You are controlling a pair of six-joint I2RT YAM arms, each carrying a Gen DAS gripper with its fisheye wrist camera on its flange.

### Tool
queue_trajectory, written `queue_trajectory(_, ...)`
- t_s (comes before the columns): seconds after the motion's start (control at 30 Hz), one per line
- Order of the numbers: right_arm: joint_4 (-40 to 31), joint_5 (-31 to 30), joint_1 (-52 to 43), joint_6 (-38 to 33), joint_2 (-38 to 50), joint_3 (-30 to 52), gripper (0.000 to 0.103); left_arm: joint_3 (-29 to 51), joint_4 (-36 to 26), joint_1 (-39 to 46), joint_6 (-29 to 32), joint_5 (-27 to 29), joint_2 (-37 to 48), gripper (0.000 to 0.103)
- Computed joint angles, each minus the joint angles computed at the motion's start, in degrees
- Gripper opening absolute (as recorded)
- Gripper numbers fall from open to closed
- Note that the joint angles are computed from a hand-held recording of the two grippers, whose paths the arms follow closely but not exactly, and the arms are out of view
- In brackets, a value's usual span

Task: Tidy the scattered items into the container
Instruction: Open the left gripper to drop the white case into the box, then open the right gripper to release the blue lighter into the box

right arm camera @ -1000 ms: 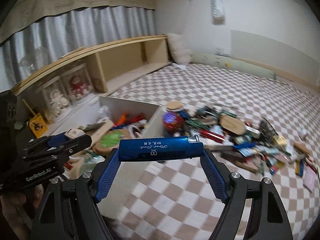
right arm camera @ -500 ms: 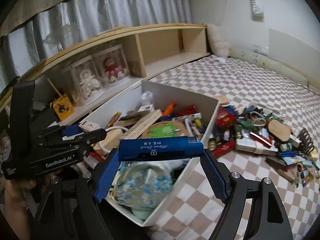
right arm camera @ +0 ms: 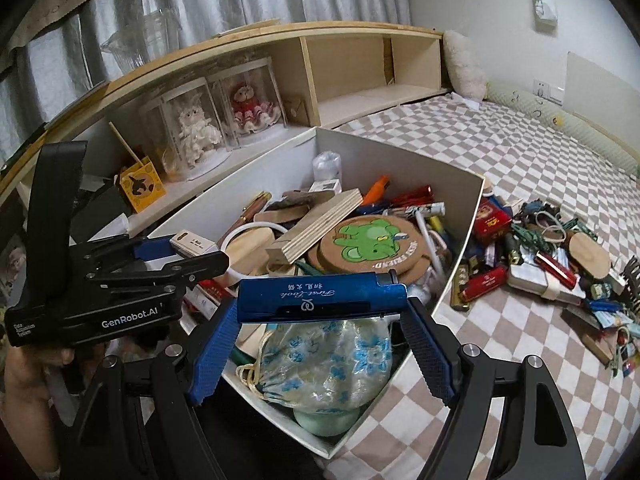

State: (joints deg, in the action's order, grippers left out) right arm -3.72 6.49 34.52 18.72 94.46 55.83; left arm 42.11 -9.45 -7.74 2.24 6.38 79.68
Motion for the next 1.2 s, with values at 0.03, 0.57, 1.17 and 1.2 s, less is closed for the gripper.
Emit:
queue_trajectory(0.03, 0.0, -0.2, 0.0, 0.1, 0.2, 0.1, 0.082, -0.1, 0.1, 0.2, -0.2, -0.1, 0.0, 0.071)
queue_trajectory(0.57, -8.1, -7.3, -1.3, -11.1, 9.2, 10.7, 0.082, -1.3, 0.1, 4.1, -1.0, 2.7, -2.0, 0.071)
queue_trajectory(1.17, -14.7, -10.0, -3.0, -24.0, 12.9, 18.2, 0.103, 0.2, -0.5, 4.7, -2.3, 4.1, -0.4, 0.071)
queue_trajectory(1.2, -14.5, -9.8, -3.0, -23.7, 12.7, 17.8, 0.103, 0.2, -0.5, 4.8, -2.2, 4.2, -0.4, 0.071)
